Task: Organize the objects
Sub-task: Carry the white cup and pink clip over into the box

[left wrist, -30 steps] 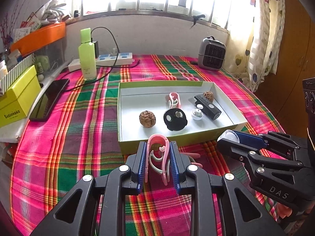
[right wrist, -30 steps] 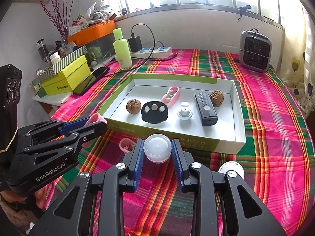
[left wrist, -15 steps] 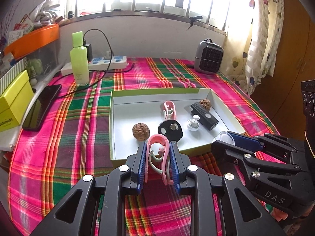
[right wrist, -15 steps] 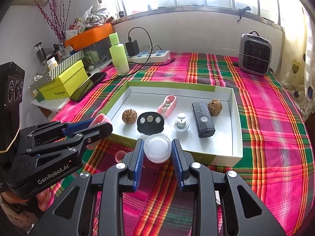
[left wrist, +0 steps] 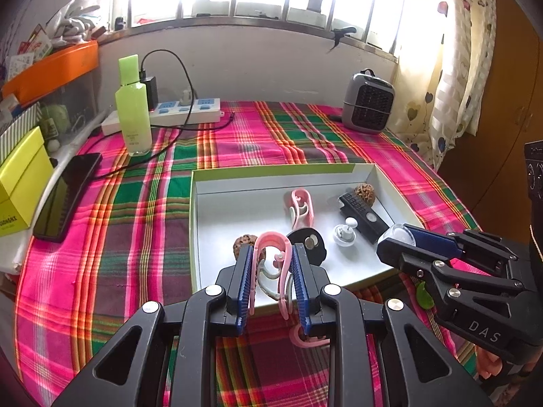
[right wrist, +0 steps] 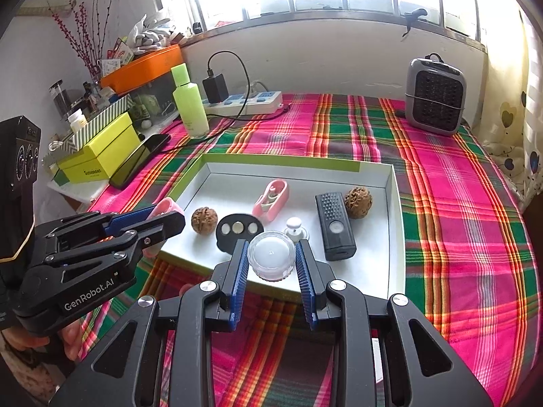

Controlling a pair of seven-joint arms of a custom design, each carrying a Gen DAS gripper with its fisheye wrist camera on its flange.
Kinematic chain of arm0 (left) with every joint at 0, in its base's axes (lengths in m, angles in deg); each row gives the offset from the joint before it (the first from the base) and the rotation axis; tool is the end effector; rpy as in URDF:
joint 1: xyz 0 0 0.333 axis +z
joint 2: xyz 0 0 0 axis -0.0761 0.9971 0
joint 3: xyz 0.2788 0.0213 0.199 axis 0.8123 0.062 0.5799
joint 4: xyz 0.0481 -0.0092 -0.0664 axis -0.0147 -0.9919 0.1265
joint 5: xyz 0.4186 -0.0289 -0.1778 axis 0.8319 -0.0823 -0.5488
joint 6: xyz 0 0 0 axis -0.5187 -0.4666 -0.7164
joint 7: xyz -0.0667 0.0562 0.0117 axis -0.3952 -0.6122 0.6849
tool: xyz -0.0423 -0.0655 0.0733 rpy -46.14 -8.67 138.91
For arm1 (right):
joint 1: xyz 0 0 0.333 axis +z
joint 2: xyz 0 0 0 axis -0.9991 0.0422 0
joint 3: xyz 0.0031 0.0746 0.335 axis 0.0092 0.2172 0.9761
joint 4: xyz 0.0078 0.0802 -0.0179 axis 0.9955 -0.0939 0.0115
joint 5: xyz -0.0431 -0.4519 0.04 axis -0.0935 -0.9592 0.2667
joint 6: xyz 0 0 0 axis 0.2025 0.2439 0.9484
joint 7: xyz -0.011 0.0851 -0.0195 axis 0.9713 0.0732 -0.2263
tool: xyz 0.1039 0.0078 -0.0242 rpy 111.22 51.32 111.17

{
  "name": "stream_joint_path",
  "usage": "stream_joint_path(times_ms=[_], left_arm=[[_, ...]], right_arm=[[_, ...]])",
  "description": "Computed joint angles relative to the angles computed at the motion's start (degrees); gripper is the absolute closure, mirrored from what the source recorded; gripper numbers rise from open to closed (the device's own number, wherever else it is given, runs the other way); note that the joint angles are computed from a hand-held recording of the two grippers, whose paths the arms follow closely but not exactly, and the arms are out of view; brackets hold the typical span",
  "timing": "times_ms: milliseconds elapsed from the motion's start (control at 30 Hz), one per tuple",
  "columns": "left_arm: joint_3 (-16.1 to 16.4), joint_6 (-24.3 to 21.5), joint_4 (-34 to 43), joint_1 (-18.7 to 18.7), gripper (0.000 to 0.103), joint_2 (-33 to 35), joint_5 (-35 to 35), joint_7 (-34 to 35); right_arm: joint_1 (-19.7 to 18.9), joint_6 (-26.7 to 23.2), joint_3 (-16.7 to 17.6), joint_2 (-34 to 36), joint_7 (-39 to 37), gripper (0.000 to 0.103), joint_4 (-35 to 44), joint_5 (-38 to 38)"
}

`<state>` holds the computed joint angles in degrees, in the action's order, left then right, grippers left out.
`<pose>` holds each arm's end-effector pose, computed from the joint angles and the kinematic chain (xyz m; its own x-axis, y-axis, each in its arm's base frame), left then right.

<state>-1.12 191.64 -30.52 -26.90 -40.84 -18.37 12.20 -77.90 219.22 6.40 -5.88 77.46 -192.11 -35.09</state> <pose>0.6210 -0.3891 0.4930 0.2082 -0.9697 0.1281 -0.6687 -0.2367 -0.7049 0.6812 0.1537 0.5264 0.6495 -0.7434 -0.1598 -0.6082 -0.3816 -0.6961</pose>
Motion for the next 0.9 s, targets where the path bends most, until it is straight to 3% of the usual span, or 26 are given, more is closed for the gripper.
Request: stream_joint_path(times_ms=[900], left_arm=[[2.32,0.90,7.00,2.28,0.081,5.99,-6.33,6.79]], right_arm=[[0.76,-0.21,1.75,13.00,9.73,0.073,16.26,-12.17]])
